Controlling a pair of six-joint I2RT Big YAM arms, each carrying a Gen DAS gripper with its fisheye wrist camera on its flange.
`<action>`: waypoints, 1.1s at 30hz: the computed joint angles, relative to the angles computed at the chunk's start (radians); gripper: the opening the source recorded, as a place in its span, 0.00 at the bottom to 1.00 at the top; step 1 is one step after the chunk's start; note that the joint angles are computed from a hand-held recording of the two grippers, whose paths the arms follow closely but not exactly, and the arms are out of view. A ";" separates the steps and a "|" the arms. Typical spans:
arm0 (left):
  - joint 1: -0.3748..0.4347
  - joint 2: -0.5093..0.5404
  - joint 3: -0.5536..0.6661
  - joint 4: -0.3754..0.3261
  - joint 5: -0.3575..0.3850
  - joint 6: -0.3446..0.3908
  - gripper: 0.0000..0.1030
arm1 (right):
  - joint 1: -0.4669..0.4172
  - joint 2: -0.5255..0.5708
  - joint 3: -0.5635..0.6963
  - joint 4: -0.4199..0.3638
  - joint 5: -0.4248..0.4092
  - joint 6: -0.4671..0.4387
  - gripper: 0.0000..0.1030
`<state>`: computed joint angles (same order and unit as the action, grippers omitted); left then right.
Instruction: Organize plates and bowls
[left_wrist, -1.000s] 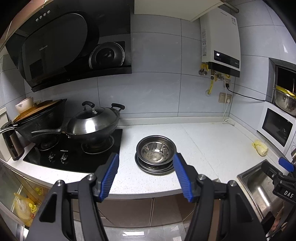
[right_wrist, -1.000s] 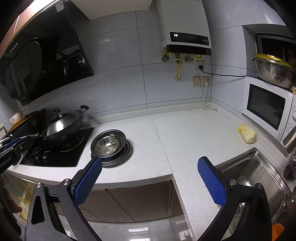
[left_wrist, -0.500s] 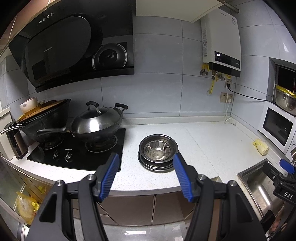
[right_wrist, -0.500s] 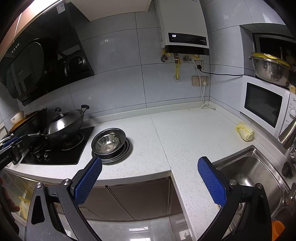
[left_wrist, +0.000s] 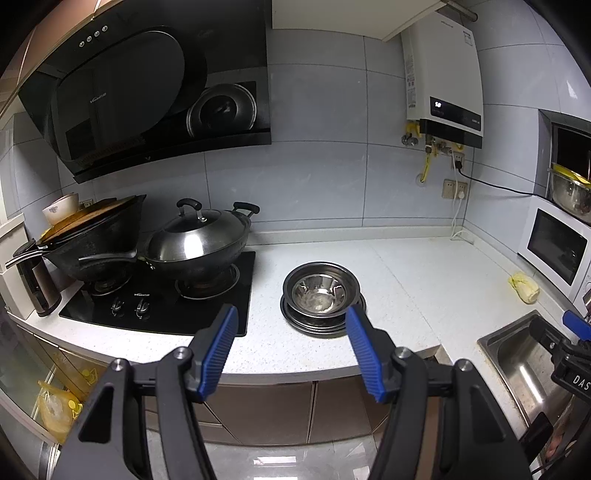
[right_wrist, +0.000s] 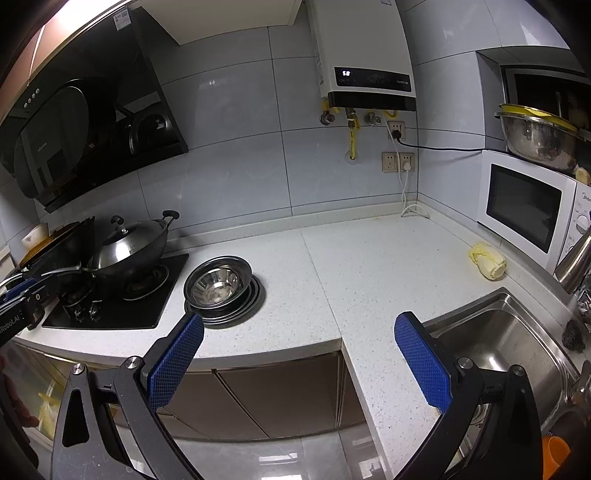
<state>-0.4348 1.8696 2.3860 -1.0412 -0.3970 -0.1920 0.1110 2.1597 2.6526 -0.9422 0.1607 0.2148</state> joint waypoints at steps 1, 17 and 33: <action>0.001 -0.001 -0.002 0.001 -0.002 0.001 0.58 | 0.001 -0.002 -0.004 0.003 0.001 0.001 0.99; 0.000 -0.010 -0.010 -0.004 -0.028 0.001 0.58 | 0.004 -0.020 -0.035 0.015 0.009 0.005 0.99; -0.002 -0.006 0.000 -0.006 -0.037 -0.008 0.58 | 0.004 -0.027 -0.045 0.013 0.013 0.006 0.99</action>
<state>-0.4366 1.8640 2.3856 -1.0473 -0.4335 -0.1997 0.1150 2.1326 2.6072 -0.9293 0.1742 0.2213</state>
